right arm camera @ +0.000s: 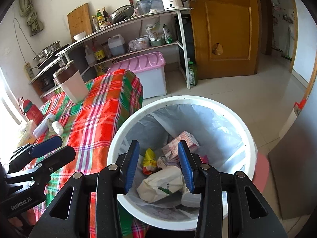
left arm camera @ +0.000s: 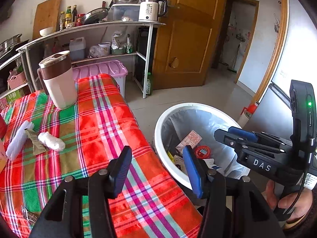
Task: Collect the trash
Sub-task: 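Return both tools to the table toward the remaining trash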
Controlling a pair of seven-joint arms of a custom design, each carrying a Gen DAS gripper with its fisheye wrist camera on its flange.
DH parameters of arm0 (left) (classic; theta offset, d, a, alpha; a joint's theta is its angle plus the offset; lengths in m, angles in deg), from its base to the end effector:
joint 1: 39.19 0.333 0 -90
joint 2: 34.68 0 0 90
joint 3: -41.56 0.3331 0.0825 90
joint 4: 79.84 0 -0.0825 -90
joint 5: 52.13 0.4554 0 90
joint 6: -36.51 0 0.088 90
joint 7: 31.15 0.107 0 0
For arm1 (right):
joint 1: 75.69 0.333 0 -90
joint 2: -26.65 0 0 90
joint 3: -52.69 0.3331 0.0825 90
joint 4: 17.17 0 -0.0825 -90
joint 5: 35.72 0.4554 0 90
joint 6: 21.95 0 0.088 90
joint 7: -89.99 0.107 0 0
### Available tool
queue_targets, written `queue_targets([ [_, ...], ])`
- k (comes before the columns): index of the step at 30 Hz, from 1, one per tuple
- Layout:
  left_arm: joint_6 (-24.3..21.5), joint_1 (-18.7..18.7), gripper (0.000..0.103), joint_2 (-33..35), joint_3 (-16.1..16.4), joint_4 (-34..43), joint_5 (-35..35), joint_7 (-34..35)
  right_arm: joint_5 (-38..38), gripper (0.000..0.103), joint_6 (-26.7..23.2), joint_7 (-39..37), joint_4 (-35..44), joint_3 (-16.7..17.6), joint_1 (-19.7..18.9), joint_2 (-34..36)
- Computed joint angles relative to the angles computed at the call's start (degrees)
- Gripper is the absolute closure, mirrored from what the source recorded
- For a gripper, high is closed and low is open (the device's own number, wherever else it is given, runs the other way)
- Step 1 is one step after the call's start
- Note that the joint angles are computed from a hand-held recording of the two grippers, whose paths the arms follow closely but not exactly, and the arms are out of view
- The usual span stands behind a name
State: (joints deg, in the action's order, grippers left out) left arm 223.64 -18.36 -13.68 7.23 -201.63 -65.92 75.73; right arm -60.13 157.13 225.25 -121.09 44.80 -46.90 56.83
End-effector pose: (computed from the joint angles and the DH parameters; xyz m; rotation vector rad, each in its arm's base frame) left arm 0.6650 -0.1153 0.3203 -1.6563 1.9392 -0.9923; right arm 0.6884 0.3139 0.3035 -1.7366 1.6595 -0.4846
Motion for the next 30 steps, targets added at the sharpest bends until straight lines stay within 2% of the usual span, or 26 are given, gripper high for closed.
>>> queue_targets([
  [5, 1.19, 4.81, 0.046, -0.77, -3.05, -1.84, 0.66, -0.91, 0.06, 0.061, -0.70, -0.46, 1.52, 1.00, 0.29, 0.76],
  [10, 2.57, 8.11, 0.045, -2.11, -3.73, -3.92, 3.23, -3.93, 0.38, 0.061, -0.59, -1.89, 3.65, 2.69, 0.05, 2.01],
  [13, 3.64, 6.13, 0.045, -3.54, 0.09, -4.87, 3.94, -6.16, 0.94, 0.061, -0.65, -3.22, 5.31, 4.08, -0.39, 3.05],
  [14, 3.74, 6.38, 0.045, -3.79, 0.52, -5.12, 4.42, -7.00, 1.24, 0.061, -0.63, -3.85, 5.95, 4.83, -0.74, 3.48],
  [16, 4.11, 9.16, 0.044, -3.84, -0.76, -5.68, 6.24, -8.90, 1.97, 0.061, -1.03, -5.89, 7.34, 7.09, -2.06, 4.43],
  [17, 4.36, 8.51, 0.044, -4.27, 0.56, -5.96, 6.33, -9.64, 2.32, 0.061, -1.41, -6.74, 8.14, 7.78, -2.32, 4.92],
  [20, 5.39, 1.28, 0.044, -5.90, 9.58, -6.68, 4.78, -10.07, 3.43, 0.059, -2.05, -9.61, 10.45, 10.14, -3.24, 6.44],
  [21, 5.12, 1.25, 0.044, -6.07, 10.35, -6.75, 4.90, -10.89, 3.89, 0.056, -2.27, -10.53, 11.36, 10.87, -3.48, 7.07],
  [23, 5.04, 4.77, 0.044, -5.91, 8.69, -6.95, 8.17, -14.54, 4.76, 0.056, -3.04, -12.17, 13.32, 11.89, -3.57, 8.38],
  [24, 5.13, 4.33, 0.044, -6.08, 9.63, -7.03, 7.48, -14.50, 5.26, 0.056, -3.64, -13.02, 14.45, 12.45, -3.68, 9.08],
  [26, 5.92, -0.84, 0.043, -6.69, 15.68, -7.28, 6.18, -14.06, 6.34, 0.056, -4.62, -14.87, 16.61, 13.77, -4.01, 10.49],
  [27, 5.92, -2.09, 0.043, -6.79, 17.41, -7.24, 6.03, -14.12, 6.88, 0.056, -5.15, -15.89, 17.75, 14.45, -4.18, 11.21],
  [28, 5.71, -1.34, 0.043, -6.73, 17.32, -7.17, 6.90, -14.92, 7.35, 0.056, -5.63, -16.78, 18.64, 14.85, -4.19, 11.75],
  [30, 5.10, 2.52, 0.042, -6.30, 14.94, -6.87, 9.47, -17.09, 8.28, 0.056, -6.69, -18.86, 21.04, 15.84, -4.24, 13.23],
])
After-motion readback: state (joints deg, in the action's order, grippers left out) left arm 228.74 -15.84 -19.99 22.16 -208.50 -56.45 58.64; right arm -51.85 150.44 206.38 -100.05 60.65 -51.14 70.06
